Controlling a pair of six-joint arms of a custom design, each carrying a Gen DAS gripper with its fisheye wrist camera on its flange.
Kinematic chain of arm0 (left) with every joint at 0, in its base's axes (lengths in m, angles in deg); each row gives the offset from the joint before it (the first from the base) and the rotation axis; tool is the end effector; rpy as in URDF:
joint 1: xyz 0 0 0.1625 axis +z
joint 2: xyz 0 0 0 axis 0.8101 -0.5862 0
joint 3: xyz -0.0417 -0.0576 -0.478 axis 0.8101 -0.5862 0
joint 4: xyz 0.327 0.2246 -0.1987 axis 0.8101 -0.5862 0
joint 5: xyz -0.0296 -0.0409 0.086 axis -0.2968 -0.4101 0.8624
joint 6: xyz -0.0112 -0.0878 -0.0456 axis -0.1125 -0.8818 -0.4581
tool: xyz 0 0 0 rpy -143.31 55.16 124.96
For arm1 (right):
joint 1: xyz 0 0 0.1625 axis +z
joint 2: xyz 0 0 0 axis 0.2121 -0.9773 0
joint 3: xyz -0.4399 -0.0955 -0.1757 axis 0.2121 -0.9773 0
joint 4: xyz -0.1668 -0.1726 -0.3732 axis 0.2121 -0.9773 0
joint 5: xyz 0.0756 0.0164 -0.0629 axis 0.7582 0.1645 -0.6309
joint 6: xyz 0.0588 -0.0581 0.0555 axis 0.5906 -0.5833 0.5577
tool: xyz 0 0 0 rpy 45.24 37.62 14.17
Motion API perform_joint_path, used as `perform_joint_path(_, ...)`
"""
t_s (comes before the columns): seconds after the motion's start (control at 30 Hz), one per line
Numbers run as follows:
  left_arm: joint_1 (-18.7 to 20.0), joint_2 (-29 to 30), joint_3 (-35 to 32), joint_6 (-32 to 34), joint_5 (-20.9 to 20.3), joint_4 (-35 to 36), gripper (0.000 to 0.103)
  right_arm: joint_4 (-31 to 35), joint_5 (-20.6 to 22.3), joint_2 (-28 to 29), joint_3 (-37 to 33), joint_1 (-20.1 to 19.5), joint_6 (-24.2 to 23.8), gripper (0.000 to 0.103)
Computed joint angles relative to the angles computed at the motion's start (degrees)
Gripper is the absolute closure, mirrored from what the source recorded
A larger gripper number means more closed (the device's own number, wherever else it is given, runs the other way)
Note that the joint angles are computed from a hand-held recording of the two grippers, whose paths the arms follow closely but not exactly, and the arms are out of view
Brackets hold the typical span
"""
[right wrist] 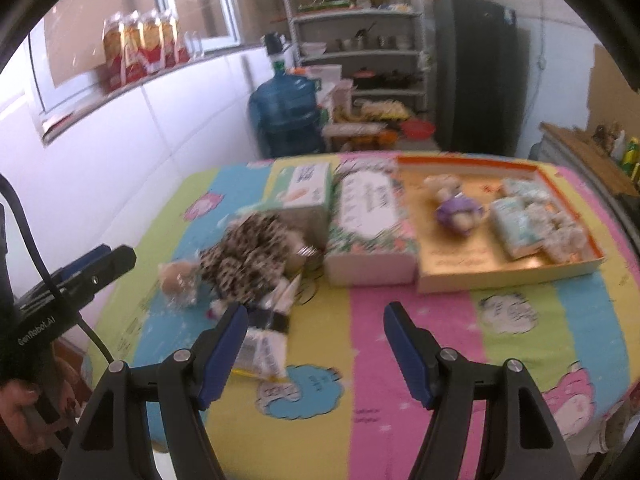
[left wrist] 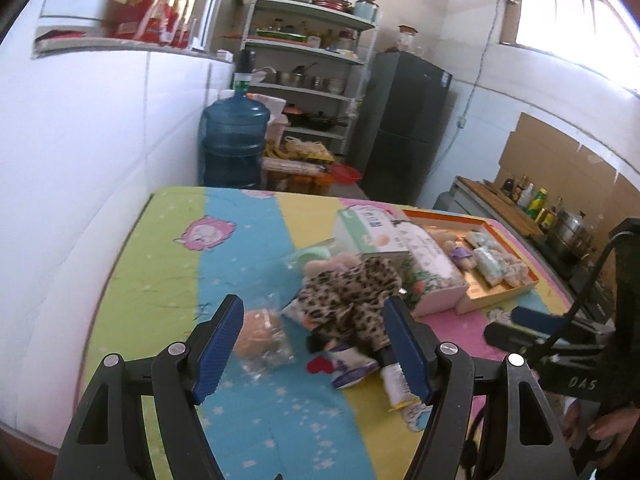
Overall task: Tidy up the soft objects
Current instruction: 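Move both tools back toward the remaining items on the quilt, then grasp the bagged bread roll with the left tool while the right tool grasps the snack bag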
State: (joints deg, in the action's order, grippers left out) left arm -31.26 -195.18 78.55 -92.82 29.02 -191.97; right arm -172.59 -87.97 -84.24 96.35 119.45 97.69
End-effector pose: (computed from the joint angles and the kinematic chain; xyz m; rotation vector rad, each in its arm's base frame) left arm -0.1549 -0.2975 0.3168 0.5006 2.4047 -1.1125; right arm 0.3506 -0.2969 0.1518 0.5132 -2.4236 0.8174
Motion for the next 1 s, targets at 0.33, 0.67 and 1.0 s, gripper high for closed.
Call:
perform_joint_path(0.33, -1.5, -7.6, -0.1, -7.6, 1.8, 14.4, 0.029, -0.2, 6.8, 7.3, -2.3, -3.6, -0.1, 0.033)
perform_joint_path(0.67, -0.4, -10.7, -0.9, -10.3, 1.7, 20.9, 0.029, -1.1, 6.1, 11.0, -3.8, -6.1, 0.5, 0.033)
perform_joint_path(1.0, 3.8, -6.4, -0.2, -3.1, -0.3, 10.5, 0.029, 2.5, 3.2, 13.1, -4.3, -4.7, -0.8, 0.053)
